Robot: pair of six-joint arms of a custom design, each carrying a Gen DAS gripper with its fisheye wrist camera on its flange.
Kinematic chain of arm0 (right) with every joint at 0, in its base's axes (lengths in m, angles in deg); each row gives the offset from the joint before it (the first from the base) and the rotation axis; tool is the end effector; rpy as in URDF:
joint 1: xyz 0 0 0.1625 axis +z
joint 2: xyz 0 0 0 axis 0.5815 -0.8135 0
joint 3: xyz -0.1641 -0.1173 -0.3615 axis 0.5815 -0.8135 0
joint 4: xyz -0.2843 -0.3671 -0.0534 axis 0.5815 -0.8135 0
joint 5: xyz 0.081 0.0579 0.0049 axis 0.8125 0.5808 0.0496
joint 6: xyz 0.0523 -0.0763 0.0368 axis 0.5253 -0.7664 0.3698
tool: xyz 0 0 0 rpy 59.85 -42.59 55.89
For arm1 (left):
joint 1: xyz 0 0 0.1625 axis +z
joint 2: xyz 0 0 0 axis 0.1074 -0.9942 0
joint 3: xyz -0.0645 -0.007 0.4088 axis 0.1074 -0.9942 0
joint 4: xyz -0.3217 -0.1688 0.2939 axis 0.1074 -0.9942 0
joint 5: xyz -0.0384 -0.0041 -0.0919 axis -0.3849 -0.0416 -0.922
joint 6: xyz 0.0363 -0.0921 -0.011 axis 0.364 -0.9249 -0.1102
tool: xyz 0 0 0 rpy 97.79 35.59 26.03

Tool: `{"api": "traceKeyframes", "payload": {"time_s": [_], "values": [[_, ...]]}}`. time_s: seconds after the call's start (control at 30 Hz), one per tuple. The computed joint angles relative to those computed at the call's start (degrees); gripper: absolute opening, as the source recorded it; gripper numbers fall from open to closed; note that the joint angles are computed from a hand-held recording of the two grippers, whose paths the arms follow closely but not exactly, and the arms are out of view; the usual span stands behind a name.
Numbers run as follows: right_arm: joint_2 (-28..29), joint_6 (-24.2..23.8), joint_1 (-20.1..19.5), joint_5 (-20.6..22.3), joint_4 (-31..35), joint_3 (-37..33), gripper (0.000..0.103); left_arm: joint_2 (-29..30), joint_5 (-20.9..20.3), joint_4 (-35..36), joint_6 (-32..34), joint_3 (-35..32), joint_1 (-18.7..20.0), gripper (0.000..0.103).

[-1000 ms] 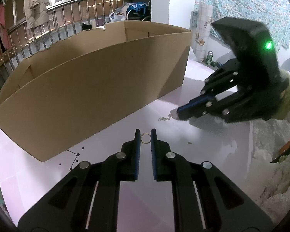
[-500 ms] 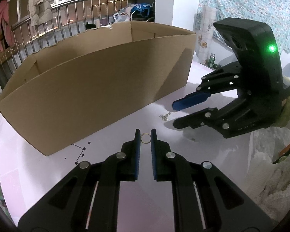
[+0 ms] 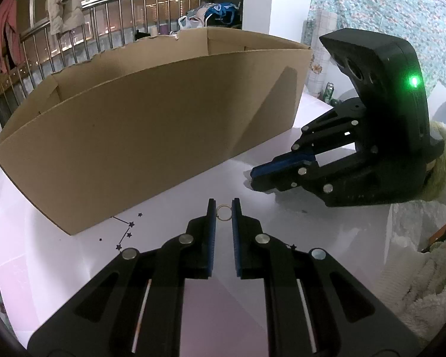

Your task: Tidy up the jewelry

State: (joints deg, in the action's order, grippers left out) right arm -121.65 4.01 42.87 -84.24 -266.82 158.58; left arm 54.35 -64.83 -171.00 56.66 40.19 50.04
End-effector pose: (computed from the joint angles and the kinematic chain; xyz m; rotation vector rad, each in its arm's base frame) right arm -0.0293 -0.6711 0.2218 0.4985 -2.3718 0.7852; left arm -0.2943 -0.7060 -0.0933 1.8259 2.3438 -0.2219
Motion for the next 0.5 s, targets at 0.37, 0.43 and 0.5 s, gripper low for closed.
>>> {"api": "traceKeyframes", "payload": {"time_s": [0.37, 0.43, 0.5], "values": [[-2.6, 3.7, -1.4, 4.9, 0.2, 1.9, 0.002, -0.2, -0.2, -0.2, 0.0, 0.3, 0.3, 0.009], [-3.2, 3.8, -1.3, 5.1, -0.4, 2.4, 0.002, -0.3, -0.2, -0.3, 0.0, 0.4, 0.3, 0.009], [-3.5, 4.0, -1.2, 5.2, -0.7, 2.3, 0.002, -0.3, -0.3, -0.1, 0.1, 0.1, 0.4, 0.009]]}}
